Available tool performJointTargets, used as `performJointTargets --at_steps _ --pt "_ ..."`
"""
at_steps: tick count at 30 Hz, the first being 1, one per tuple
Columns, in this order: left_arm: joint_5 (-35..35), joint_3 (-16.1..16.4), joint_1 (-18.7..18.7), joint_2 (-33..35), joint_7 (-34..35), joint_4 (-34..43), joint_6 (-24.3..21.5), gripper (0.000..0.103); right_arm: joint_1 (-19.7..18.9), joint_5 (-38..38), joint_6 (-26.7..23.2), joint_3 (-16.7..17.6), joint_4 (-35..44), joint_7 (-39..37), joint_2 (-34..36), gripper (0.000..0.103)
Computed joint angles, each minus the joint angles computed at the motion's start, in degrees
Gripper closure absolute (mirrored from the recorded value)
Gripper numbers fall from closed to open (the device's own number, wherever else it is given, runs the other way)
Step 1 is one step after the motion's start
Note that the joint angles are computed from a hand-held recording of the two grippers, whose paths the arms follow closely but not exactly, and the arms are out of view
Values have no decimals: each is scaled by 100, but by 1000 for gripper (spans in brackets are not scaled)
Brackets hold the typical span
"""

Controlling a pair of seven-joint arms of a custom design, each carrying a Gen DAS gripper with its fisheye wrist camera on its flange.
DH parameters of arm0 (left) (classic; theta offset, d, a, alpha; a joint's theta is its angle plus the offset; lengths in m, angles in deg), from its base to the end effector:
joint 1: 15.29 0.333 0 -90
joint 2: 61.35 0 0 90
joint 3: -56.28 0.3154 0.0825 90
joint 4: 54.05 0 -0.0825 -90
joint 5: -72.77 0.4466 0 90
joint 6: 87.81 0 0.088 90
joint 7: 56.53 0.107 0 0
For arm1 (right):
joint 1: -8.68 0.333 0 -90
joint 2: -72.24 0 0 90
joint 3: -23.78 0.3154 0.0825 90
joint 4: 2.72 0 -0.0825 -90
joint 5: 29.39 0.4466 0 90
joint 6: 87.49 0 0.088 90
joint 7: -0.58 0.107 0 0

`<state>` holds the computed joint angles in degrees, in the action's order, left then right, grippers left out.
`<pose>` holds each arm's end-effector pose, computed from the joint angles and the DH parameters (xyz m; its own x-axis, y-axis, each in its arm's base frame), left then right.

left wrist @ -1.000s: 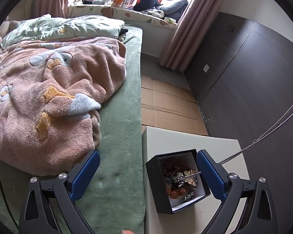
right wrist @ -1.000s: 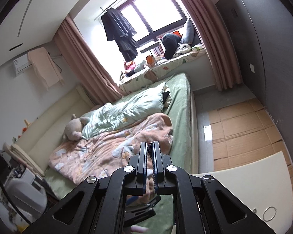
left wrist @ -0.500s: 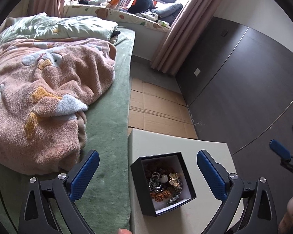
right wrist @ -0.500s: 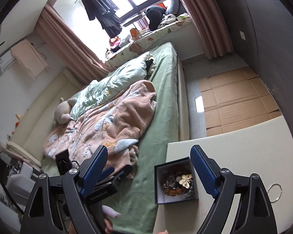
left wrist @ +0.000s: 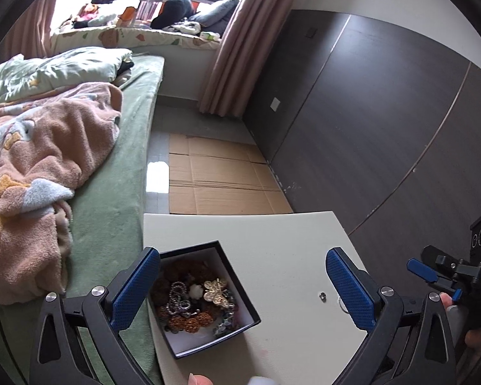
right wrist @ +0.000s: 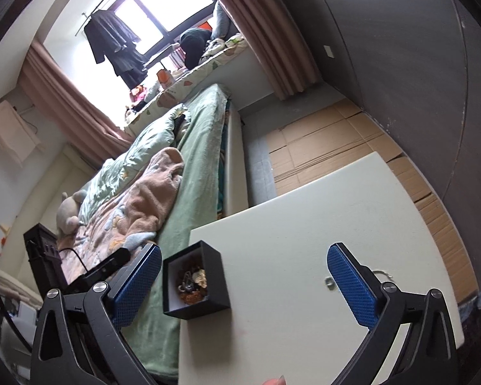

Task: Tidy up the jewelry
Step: 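Carry the butterfly and chain over the black box and open both tools, then move the left tool to the small silver ring while the right tool approaches the silver hoop earring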

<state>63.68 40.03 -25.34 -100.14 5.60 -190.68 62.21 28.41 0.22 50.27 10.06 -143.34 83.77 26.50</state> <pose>0.4087 -0.2279 0.6416 -0.0529 -0.9364 0.3469 -0.6817 -0.2200 -0.6977 0.4272 0.0275 0.6289 0.1811 -0.8028 -0.5681 -0.7857 0.2293 -0.5745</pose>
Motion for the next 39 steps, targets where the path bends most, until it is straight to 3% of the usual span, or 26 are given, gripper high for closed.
performJointTargets --at_steps 5,14,19,22,23,24,27,35,39 --pt "-29 -113 -178 357 93 239 87 0 -354 -166 -88 -48 -245 192 -9 0" --pt "648 -531 -16 1124 -390 876 -283 0 -733 -622 -239 -33 -322 359 13 0" --pt "753 -457 -300 1575 -324 1179 -534 3 -899 -666 -366 -90 -350 520 103 0" --pt "877 -456 -398 1816 -333 1319 -632 8 -885 -513 -381 -203 -368 484 129 1" --pt "851 -429 -452 1906 -308 1362 -639 14 -879 -443 -413 -249 -362 482 163 2" --pt "811 -402 -509 2009 -280 1418 -658 24 -871 -364 -486 -305 -348 478 205 6" --pt "784 -370 -646 2330 -184 1609 -749 32 -840 -22 -772 -490 -307 386 340 24" --pt "1201 -398 -915 3016 -116 2043 -855 41 -1311 -189 -958 -209 -286 531 464 27" --pt "1447 -372 -1016 3240 -246 2164 -968 53 -1433 -278 -1091 -224 -245 609 565 27"
